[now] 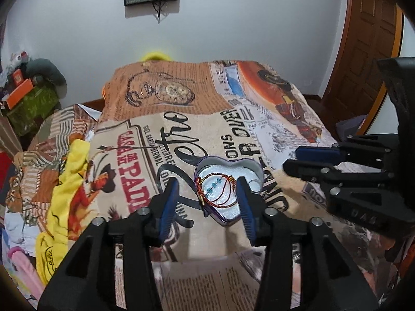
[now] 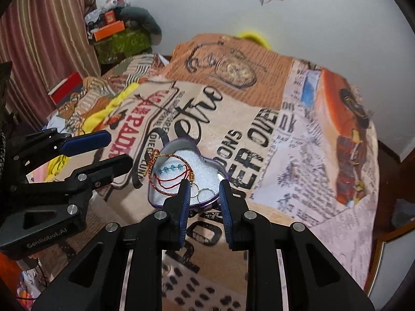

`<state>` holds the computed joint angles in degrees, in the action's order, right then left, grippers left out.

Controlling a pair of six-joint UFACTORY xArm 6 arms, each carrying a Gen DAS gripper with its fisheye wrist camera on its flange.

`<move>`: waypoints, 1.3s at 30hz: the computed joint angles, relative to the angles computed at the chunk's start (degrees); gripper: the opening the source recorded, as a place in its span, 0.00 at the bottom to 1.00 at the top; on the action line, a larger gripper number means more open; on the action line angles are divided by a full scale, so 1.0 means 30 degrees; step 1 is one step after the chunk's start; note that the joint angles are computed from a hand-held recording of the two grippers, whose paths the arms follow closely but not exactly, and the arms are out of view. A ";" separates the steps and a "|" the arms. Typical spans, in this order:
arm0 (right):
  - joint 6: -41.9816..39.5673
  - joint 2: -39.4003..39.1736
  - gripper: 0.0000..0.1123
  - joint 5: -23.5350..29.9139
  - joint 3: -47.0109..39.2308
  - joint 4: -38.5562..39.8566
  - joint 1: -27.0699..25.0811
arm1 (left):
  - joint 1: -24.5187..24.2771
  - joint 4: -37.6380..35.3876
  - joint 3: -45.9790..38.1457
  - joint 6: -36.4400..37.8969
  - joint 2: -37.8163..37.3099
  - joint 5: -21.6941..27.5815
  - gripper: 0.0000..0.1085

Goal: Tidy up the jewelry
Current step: 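Open both tools to drop the items into the tin and withdraw, then grasp a silver charm with the left tool while the right tool grasps a small silver ring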

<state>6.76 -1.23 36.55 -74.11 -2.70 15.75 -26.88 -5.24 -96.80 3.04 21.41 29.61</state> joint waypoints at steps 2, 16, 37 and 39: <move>0.0621 -0.0773 0.20 -0.0267 0.0548 -0.0482 0.0025 | -0.0045 0.0218 0.0887 -0.0194 -0.0820 -0.0496 0.47; 0.4301 -0.6103 0.33 -0.1470 0.5288 -0.3108 0.0190 | -0.0664 -0.0016 0.5813 -0.0410 -0.4895 -0.1305 0.52; 0.4442 -0.8031 0.33 -0.1222 0.9883 -0.2827 -0.0160 | -0.2196 -0.1782 0.8574 0.0847 -0.4923 -0.1211 0.52; 0.4278 -0.7936 0.33 -0.1230 0.9998 -0.2771 -0.0243 | -0.2305 -0.1950 0.8452 0.1099 -0.4693 -0.1297 0.50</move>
<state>19.59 -25.04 32.86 -44.12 -11.01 15.02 -33.80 -11.09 -71.44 6.34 7.34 25.72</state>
